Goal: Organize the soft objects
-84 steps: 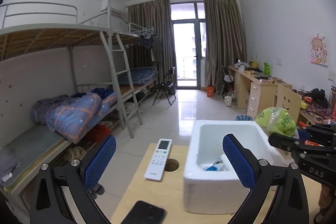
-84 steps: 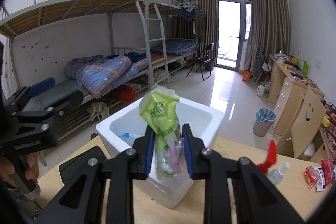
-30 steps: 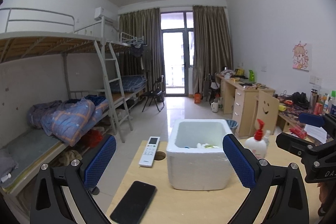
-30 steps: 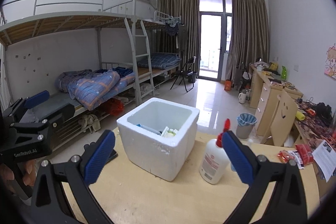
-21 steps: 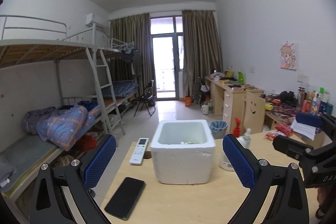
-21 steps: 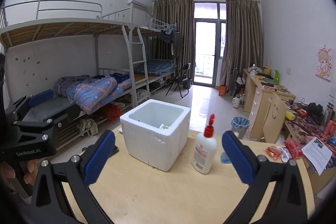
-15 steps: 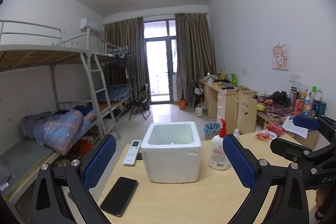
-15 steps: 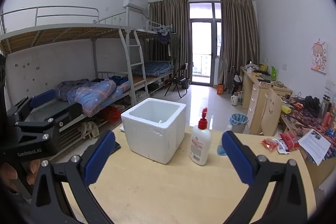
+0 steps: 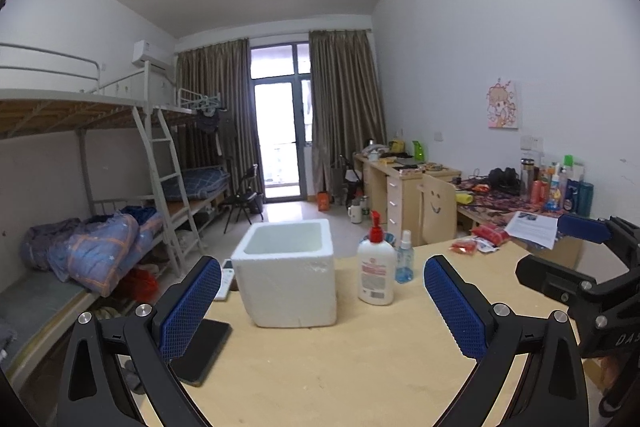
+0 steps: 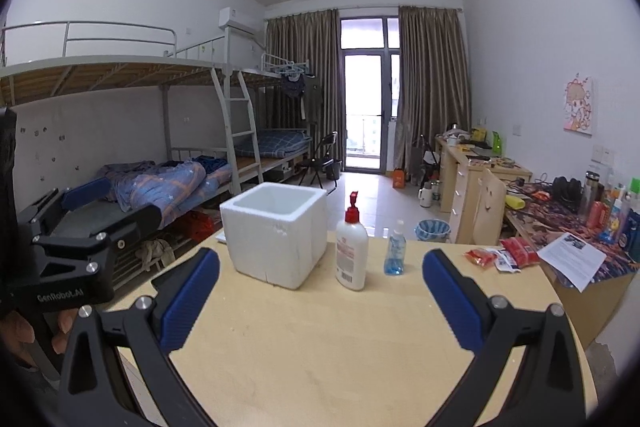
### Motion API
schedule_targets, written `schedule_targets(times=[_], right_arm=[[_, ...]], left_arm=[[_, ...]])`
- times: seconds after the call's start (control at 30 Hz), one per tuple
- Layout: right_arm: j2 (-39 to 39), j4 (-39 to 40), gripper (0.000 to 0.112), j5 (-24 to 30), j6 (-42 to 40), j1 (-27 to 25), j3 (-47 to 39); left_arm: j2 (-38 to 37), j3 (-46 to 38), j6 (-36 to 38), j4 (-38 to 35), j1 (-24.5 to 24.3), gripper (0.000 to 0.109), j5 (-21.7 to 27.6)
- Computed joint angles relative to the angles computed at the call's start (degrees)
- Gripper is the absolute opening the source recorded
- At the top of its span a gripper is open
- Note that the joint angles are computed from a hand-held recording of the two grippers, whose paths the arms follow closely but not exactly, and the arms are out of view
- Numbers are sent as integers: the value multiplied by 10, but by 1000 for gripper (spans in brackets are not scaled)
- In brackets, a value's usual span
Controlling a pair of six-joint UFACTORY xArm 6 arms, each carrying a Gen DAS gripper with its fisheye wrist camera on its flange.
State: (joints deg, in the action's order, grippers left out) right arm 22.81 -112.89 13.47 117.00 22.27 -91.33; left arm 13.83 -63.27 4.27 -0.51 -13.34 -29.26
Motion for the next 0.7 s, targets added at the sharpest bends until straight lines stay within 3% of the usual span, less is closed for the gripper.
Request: schedule_targets(times=[0.13, 0.43, 0.7], right_arm=[[-21, -63, 103, 28, 68, 14, 41], [-26, -109, 103, 52, 120, 27, 78], [-22, -162, 103, 109, 188, 42, 114]], left_arm=[[-10, 30, -24, 26, 3, 102, -19], [-3, 64, -76, 62, 13, 102, -54], [26, 89, -27, -26, -8, 102, -125]])
